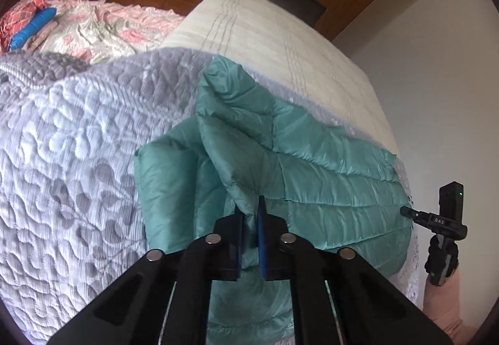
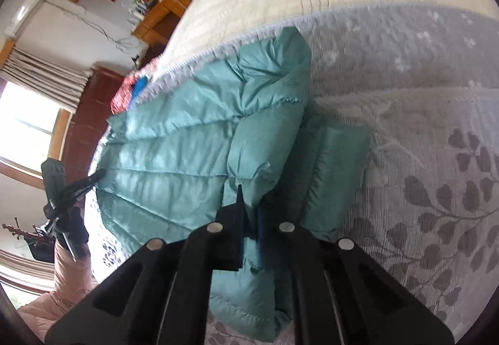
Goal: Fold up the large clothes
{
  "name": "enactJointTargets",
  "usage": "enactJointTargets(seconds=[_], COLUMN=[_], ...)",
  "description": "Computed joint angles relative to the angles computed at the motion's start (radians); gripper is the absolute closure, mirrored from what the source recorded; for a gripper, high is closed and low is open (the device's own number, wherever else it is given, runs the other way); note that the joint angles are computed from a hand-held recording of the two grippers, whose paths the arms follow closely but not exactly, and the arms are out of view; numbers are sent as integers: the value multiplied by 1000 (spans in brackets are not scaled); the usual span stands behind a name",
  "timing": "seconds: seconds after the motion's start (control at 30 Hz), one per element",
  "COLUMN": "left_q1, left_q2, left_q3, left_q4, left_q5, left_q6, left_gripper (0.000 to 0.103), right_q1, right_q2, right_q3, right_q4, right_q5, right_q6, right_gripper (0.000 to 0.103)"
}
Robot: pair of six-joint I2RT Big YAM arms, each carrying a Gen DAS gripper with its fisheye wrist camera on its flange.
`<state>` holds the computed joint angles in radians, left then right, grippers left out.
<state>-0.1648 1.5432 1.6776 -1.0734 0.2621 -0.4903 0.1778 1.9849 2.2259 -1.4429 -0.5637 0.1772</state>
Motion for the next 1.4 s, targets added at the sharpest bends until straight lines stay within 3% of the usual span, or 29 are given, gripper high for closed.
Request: enactJointTargets(seconds=[0.1, 0.2, 0.3, 0.43, 0.5, 0.6, 0.7, 0.83, 1.03, 1.2, 1.3, 1.4], left_q1=[-4, 14, 16, -4, -13, -43, -92, -169, -238, -229, -229, -222], left_q2=[26, 52, 62, 76, 66, 17, -15, -8, 30, 19, 1, 9], left_q3=[20, -17, -44, 5, 37, 50, 67, 82, 39, -66, -117, -116], left_q4=[-25, -32, -14, -79, -127, -137, -115, -112, -140, -83, -36, -40], left_q5=[-46, -14, -2, -72, -150, -278, -309, -296, -291, -255, -256, -247], left_q6=[17, 9, -3, 13, 17, 34, 74, 95, 94, 89, 100, 85], left_gripper=[96, 94, 92, 86, 73, 67, 67, 67, 67, 66, 68, 70], right_q1=[-4, -1, 9, 26, 37, 70, 114, 166, 221, 215, 220, 212], right_q2=[-5, 20, 25, 16, -13, -75, -121, -138, -103, -69, -61, -60], right_q3=[-19, -31, -55, -42, -51, -77, -93, -115, -154, -183, -199, -200], right_q4=[-11, -49, -37, -52, -43, -19, 8, 11, -14, -30, -4, -1], right_q5=[34, 54, 57, 130, 184, 284, 300, 250, 290, 232, 241, 223], right_q6=[4, 3, 15, 15, 30, 25, -11, -60, -66, -8, -7, 11], right_gripper=[99, 99, 98, 94, 89, 88, 88, 88, 88, 93, 98, 98])
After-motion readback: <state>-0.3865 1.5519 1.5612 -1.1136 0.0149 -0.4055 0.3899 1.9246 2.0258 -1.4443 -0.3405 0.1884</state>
